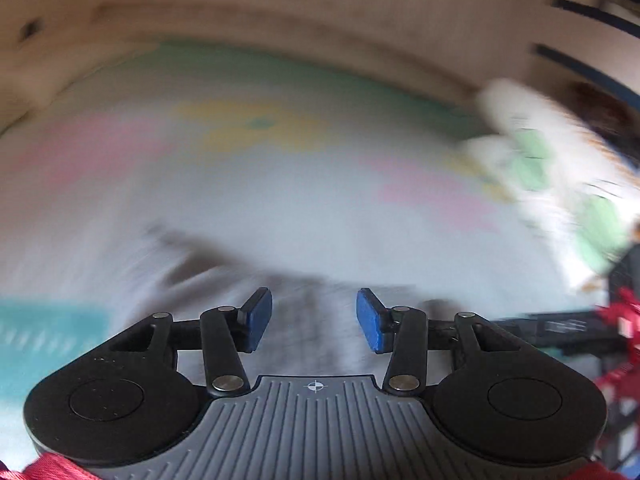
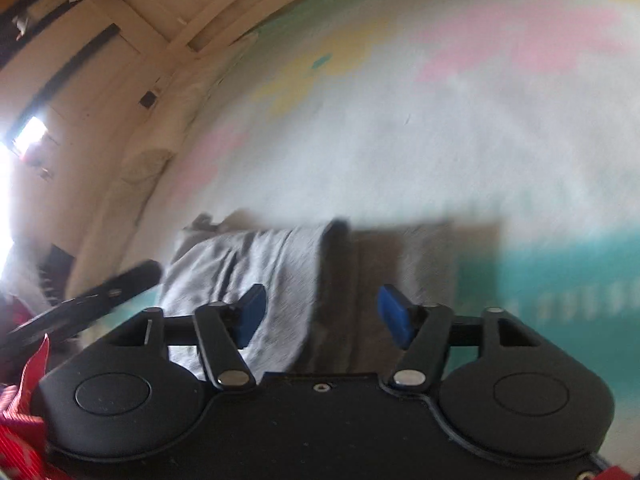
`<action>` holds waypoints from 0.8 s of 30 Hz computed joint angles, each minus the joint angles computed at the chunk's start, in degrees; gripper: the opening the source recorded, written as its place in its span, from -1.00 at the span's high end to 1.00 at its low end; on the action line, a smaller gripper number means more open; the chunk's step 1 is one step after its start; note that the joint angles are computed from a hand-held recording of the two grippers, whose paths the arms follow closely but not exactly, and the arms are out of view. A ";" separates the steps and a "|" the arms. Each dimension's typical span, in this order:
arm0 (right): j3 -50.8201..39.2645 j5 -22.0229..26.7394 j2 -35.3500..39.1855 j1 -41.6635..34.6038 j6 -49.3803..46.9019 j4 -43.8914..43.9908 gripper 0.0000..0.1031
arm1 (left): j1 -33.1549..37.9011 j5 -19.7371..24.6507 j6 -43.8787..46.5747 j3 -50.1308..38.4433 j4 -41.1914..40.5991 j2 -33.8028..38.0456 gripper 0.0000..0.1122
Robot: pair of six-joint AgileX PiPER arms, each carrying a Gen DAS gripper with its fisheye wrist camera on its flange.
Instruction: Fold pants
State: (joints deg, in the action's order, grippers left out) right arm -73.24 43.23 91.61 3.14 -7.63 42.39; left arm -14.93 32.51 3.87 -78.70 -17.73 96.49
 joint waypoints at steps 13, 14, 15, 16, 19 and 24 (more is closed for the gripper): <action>-4.59 2.39 6.52 4.23 3.54 -0.13 -0.59 | 5.67 9.47 4.39 2.16 -4.47 2.69 0.03; -4.36 2.24 6.89 4.29 2.01 1.96 -0.59 | 6.11 9.70 4.45 1.91 -5.25 2.86 0.03; -4.06 1.82 7.11 4.56 0.87 3.23 -0.58 | 6.55 10.03 4.54 1.31 -5.77 3.08 0.03; -3.93 1.25 7.16 5.12 0.39 3.26 -0.44 | 6.91 9.88 4.92 1.18 -6.37 3.01 0.03; -5.19 1.70 7.26 6.37 -0.24 1.14 0.35 | 8.32 8.79 5.55 1.44 -8.21 1.71 0.01; -5.24 -1.75 1.69 10.37 -1.66 -4.70 0.48 | 10.66 5.10 -0.35 0.91 -4.55 -0.43 0.01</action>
